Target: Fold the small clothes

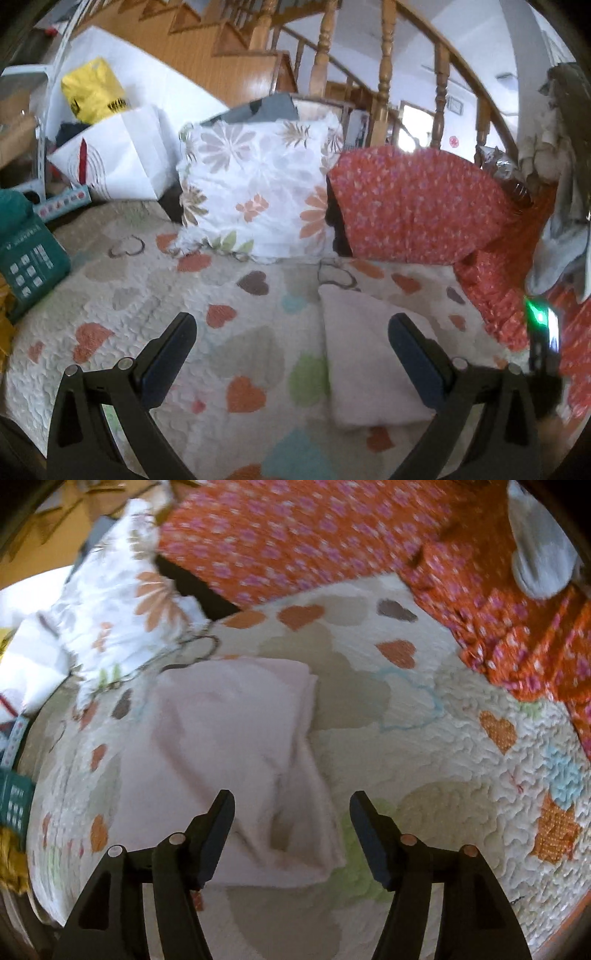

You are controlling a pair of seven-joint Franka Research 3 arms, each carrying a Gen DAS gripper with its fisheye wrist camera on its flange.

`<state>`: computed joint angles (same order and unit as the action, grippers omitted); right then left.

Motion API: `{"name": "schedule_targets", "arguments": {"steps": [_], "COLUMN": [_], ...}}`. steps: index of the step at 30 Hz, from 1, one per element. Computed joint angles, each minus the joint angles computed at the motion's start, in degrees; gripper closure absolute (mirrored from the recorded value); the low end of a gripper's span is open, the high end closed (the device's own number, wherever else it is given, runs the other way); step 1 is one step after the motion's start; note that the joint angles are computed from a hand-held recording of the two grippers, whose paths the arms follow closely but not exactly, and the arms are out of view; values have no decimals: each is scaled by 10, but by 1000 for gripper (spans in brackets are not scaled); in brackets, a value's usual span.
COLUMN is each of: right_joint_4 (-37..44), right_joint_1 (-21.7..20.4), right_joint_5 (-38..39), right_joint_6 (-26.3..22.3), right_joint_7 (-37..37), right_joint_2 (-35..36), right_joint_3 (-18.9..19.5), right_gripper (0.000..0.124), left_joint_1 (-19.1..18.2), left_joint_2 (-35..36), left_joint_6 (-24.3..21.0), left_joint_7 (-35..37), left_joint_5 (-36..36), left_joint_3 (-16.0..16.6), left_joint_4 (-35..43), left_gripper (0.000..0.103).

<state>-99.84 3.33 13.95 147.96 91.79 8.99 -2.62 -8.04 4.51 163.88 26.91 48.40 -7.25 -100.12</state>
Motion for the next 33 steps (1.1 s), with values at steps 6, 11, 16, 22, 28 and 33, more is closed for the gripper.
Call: {"name": "schedule_targets", "arguments": {"steps": [6,11,16,22,28,33], "right_joint_4": [4,9,10,8,-6,-15], "right_joint_1": [9,11,13,14,22,28], "right_joint_5": [-25,-25,-16,-4,-30,-55], "right_joint_6": [11,16,16,19,39,48], "right_joint_7": [-12,-33,-57,-68,-63,-57], "right_joint_2": [16,24,26,26,16,11], "right_joint_3": [0,4,9,8,4,2], "right_gripper": [52,52,51,51,49,49], "left_joint_1": [-15,-21,-35,-40,-41,-41], "left_joint_2": [53,104,131,148,150,149], "left_joint_6": [-76,-135,-162,-185,-202,-213], "left_joint_7": [65,180,246,312,331,326], "left_joint_5": [-49,-152,-199,-261,-300,-308], "left_joint_3": [-7,-18,-22,-31,-30,-26], "left_joint_4": [39,82,102,111,115,116], "left_gripper": [0,0,0,0,0,0]}}
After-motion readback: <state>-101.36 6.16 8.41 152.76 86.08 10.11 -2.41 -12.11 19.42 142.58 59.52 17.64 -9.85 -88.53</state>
